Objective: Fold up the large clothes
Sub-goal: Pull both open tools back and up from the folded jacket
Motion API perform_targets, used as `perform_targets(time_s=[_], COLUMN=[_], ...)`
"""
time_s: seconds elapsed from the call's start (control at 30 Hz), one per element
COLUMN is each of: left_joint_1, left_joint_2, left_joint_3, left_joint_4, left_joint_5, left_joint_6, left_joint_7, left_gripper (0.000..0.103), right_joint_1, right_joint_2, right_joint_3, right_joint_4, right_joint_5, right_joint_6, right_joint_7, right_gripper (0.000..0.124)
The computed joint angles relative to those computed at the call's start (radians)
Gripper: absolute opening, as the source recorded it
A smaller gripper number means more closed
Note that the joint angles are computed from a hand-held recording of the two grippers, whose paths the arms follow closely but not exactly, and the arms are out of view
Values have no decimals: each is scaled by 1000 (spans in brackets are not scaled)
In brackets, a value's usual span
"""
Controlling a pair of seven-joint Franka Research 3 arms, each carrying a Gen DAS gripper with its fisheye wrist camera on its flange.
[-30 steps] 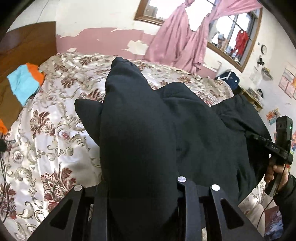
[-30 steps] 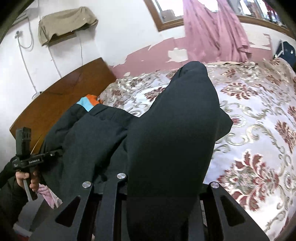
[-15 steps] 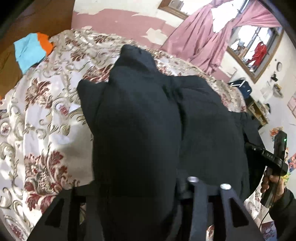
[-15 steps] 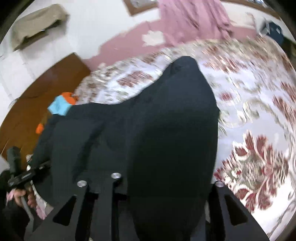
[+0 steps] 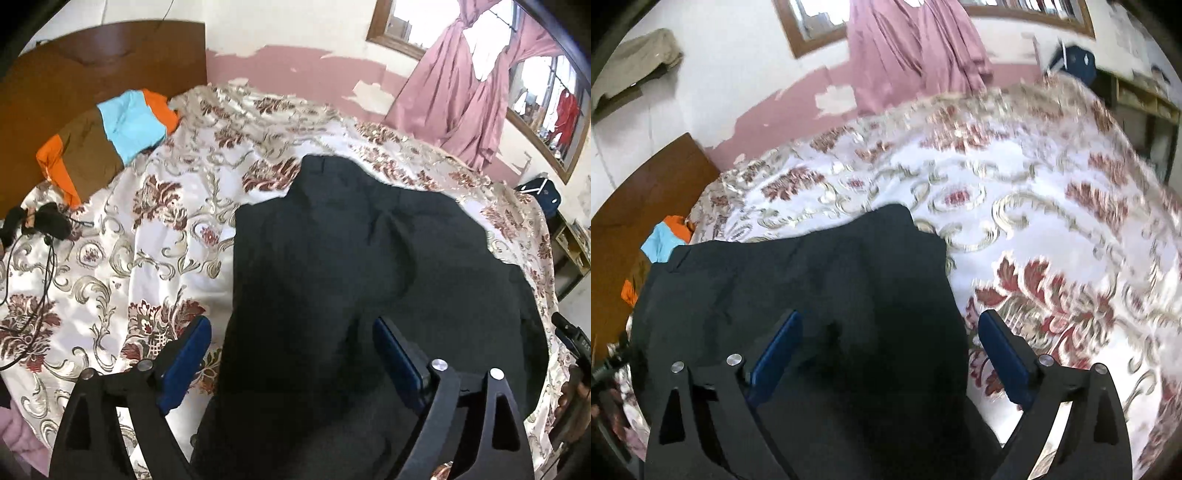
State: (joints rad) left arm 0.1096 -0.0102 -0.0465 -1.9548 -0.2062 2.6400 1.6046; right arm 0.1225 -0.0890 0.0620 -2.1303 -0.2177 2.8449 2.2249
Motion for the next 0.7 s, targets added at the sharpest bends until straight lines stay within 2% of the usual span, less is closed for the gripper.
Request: perform_targets(time_s=[0.03,0.1,0.17,0.33,0.5,0.7], left_joint_1=[-2,-12,-29,-78,-135,-158], left_joint_2=[-13,-48,-83,-176,-260,-364], left_joint_3=[-2,-4,-1,7,29,24], left_joint_4=[-13,-52,-89,-180,-242,-341], left_joint_5=[2,-4,-22,14,43,127], left_joint_6=[12,54,88,166,210,307], left_joint_7=[2,19,53,57,48,-38], left_gripper=[96,99,100,102,103,103], right_joint_1=[4,7,1,8,-49,-131], right_joint_2=[-7,-31,-59,-127,-208,-340], right_joint_3=[-1,-1,12,34,111,203], right_joint_4=[-4,-23,-50,-116,-184,-266], right_joint_5=[11,26,15,89,57,57], right_joint_6=[1,15,40,78,127,185], right_joint_7=[-15,-42,-46,-115,-94,-75], right_gripper=[98,100,101,101,101,101])
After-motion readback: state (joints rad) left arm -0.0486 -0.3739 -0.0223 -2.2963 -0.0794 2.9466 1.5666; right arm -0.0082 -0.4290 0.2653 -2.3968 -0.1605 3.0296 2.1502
